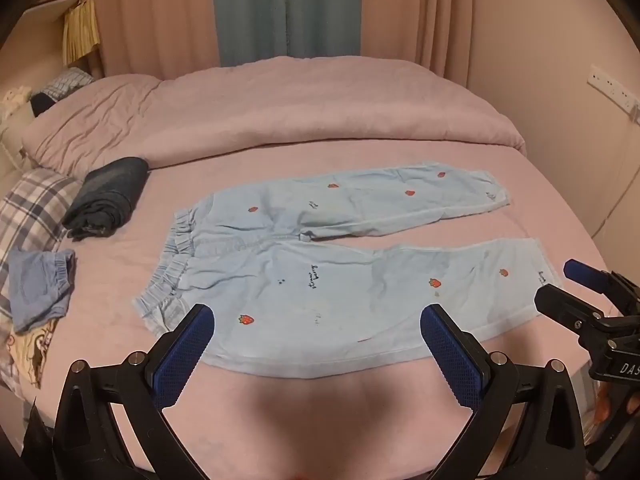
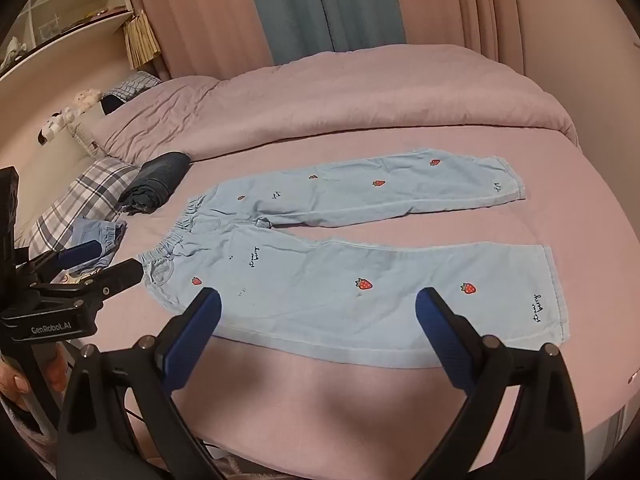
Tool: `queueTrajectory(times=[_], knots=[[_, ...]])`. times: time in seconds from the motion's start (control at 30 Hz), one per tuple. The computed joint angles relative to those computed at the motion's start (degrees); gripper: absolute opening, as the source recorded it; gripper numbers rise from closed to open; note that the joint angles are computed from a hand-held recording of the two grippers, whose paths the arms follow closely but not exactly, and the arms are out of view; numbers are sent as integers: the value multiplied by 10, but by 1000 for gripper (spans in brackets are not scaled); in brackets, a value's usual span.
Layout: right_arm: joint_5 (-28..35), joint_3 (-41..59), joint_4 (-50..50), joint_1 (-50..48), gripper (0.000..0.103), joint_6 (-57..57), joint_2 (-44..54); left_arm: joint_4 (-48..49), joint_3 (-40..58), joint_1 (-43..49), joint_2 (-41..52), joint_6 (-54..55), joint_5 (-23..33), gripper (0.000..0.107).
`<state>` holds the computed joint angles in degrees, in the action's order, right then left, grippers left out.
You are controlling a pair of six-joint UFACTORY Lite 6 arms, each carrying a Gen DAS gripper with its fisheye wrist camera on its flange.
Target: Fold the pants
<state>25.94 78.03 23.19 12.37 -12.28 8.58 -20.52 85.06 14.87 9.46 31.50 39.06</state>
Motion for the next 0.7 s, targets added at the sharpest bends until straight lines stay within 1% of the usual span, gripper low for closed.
queueTrajectory(times=[0.03,0.13,0.23,0.33,0.5,0.7], knots=[[-1,-1,-2,1,99,3,-1,-3,2,2,2,2,2,103],[-3,-4,-3,3,99,5,-4,3,46,6,14,-11,35,103],[-3,-2,-17,7,99,19,-6,12,44,4,14,-22,25,103],[9,10,-18,0,99,14,-12,14,-14,-8,-18,-22,-16,103],[11,18,-35,5,99,28,-8,10,-27,-10,-29,-15,-19,103],[8,9,-22,4,100,10,-18,-5,-36,-5,-33,-1,-21,102]])
